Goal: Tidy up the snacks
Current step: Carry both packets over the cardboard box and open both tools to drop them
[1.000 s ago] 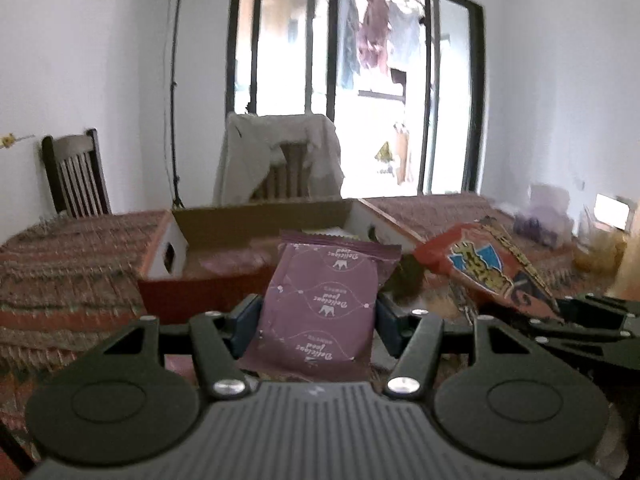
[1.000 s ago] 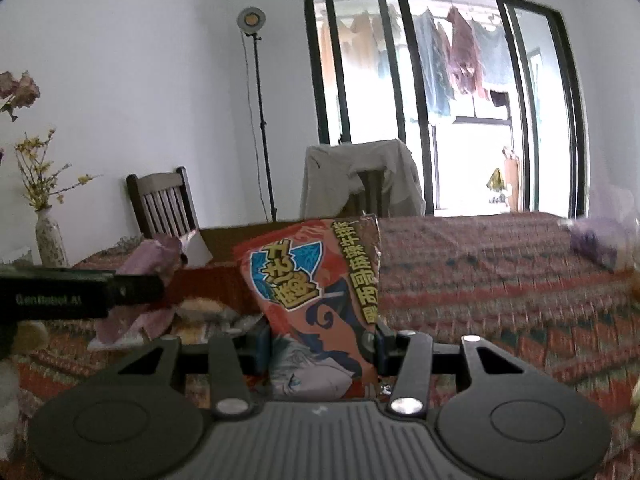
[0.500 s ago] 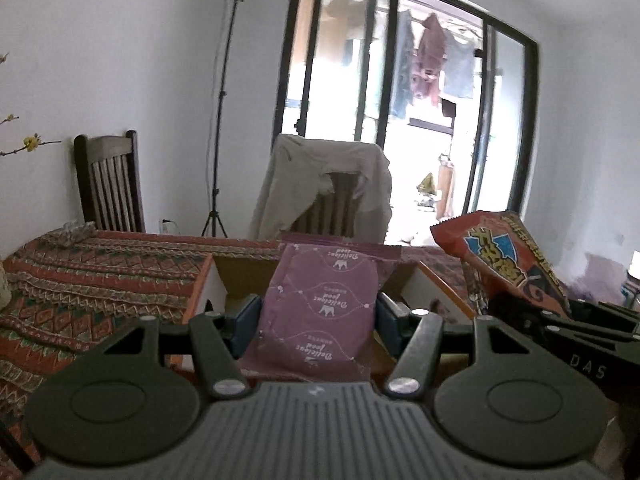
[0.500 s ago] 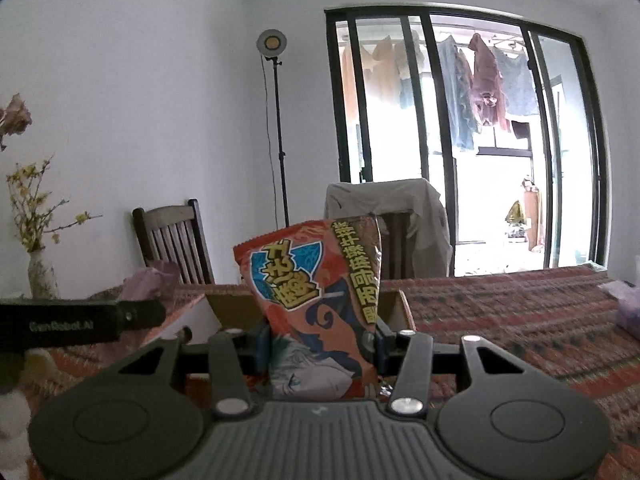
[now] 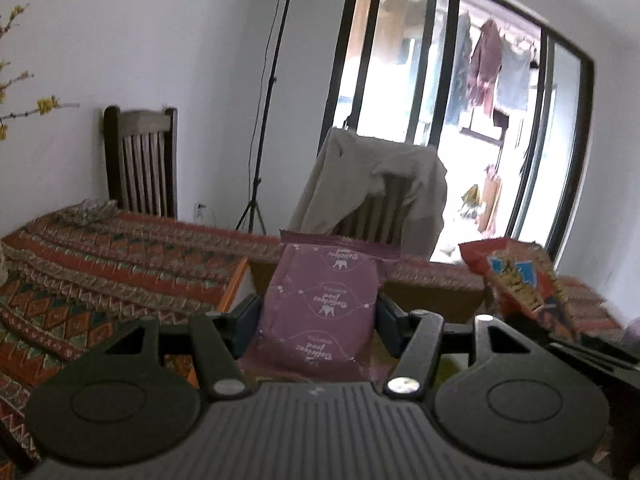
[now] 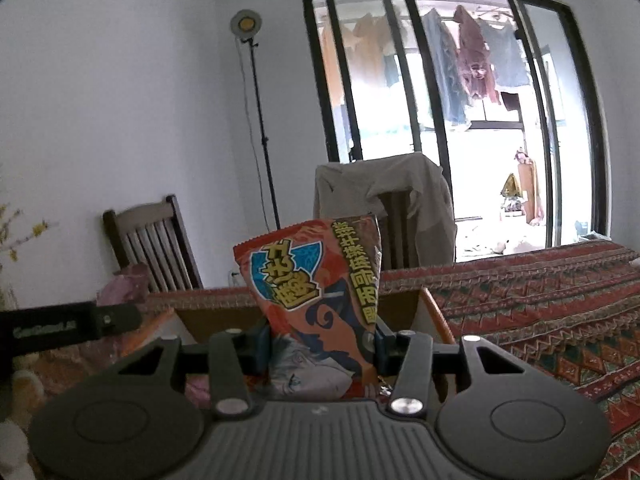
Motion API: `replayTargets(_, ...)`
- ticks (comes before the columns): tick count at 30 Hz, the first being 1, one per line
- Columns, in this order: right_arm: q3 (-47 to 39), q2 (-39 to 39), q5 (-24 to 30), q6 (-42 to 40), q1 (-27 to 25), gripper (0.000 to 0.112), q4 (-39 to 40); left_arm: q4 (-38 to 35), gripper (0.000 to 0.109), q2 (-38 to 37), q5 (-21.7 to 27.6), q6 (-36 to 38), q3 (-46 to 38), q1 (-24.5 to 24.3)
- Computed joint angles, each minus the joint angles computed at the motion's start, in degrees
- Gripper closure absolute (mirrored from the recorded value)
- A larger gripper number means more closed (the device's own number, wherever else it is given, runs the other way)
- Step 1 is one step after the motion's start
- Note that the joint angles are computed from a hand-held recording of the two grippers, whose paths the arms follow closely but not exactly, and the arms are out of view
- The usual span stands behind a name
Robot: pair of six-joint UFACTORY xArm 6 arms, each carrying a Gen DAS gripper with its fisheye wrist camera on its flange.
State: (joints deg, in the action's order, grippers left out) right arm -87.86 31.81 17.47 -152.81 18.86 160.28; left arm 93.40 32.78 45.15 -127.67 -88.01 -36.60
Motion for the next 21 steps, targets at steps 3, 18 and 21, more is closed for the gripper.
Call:
replayTargets(3,-1.9,1.7,-2.0,-0.8,0.5,0.066,0.0,-1.1,0.047,0.8,-1.2,0.6,-0.4,0.6)
replayTargets(18,2.3,-0.3,-0.3,3.9,-0.2,0.009,-2.7,2.8,0.006,-0.2,3.5,-6.6,2.8,-1.4)
replayTargets(21,2.7,-0.9,-0.4,1.8,-0.4,0.009,-1.0,2.3,0.006,-0.5,4.5,-6.1,2.9,-1.8)
